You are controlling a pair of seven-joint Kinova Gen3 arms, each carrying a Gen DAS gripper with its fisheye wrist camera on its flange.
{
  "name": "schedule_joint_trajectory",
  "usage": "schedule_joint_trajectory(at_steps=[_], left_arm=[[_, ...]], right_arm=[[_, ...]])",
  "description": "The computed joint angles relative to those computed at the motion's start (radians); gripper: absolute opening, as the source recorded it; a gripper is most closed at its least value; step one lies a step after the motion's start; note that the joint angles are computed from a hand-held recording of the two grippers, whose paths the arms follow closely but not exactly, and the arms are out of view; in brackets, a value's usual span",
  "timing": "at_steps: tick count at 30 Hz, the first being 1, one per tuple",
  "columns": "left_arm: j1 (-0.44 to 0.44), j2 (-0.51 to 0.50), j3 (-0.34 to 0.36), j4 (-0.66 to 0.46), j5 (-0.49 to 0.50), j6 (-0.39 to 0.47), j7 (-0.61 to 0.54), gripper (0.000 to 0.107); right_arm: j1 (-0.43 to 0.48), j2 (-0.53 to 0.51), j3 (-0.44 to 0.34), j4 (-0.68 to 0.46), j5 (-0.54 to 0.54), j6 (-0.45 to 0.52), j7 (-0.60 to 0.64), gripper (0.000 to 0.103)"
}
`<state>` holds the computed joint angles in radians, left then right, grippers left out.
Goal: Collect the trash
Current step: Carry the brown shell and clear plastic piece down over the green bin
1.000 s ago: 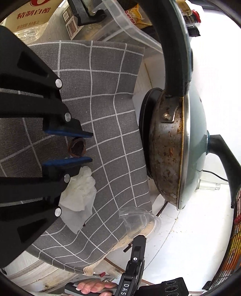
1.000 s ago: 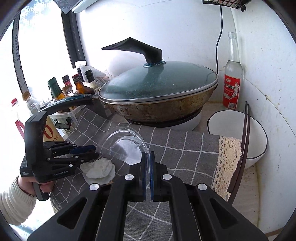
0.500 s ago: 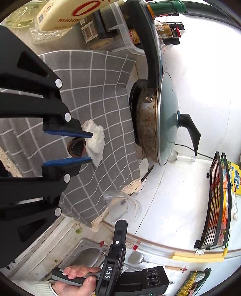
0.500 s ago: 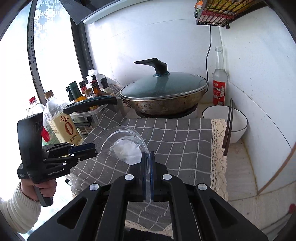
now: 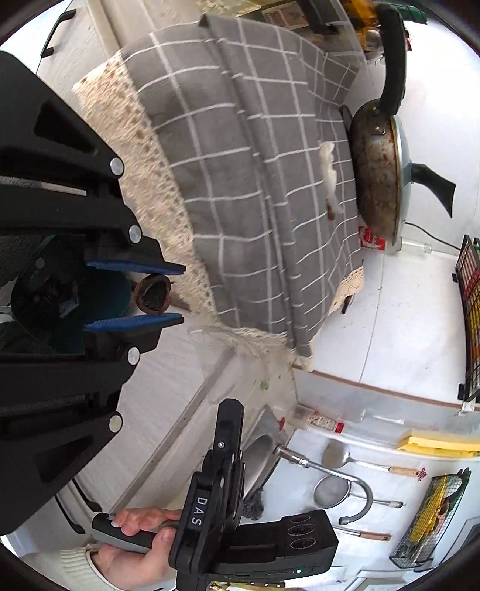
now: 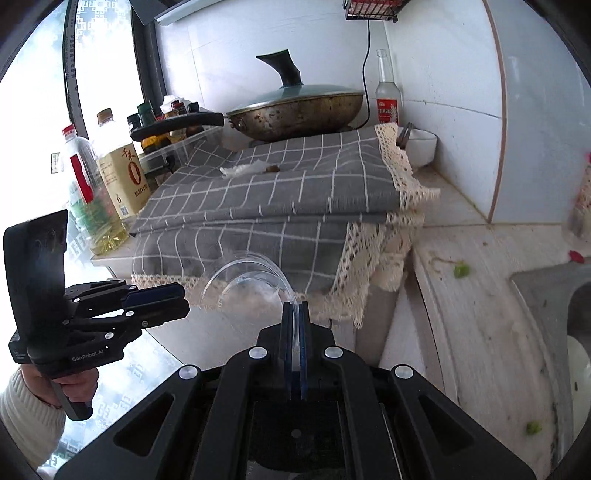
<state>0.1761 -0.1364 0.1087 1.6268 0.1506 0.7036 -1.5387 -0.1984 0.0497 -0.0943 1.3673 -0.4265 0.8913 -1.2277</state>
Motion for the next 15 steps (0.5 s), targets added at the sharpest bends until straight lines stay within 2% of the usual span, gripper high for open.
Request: schedule_joint_trajectory(at_steps=[6, 10, 15], left_arm=[[0.041, 0.014, 0.000, 0.160, 0.072, -0.088, -0.061, 0.022], [0.044, 0.047, -0.005, 0.218, 0.109, -0.115, -0.086, 0.022], [0.033, 0.099, -0.005, 0.253, 0.138, -0.133, -0.108, 0.022]], right_arm=[[0.012, -0.046, 0.013, 0.225, -0.066, -0.083, 0.047, 0.003], [0.003, -0.045, 0.012, 0.331, -0.038, -0.150, 0.017, 0.003], [-0.028, -0.008, -0.007, 0.393, 0.065, -0.200, -0.068, 0.003]])
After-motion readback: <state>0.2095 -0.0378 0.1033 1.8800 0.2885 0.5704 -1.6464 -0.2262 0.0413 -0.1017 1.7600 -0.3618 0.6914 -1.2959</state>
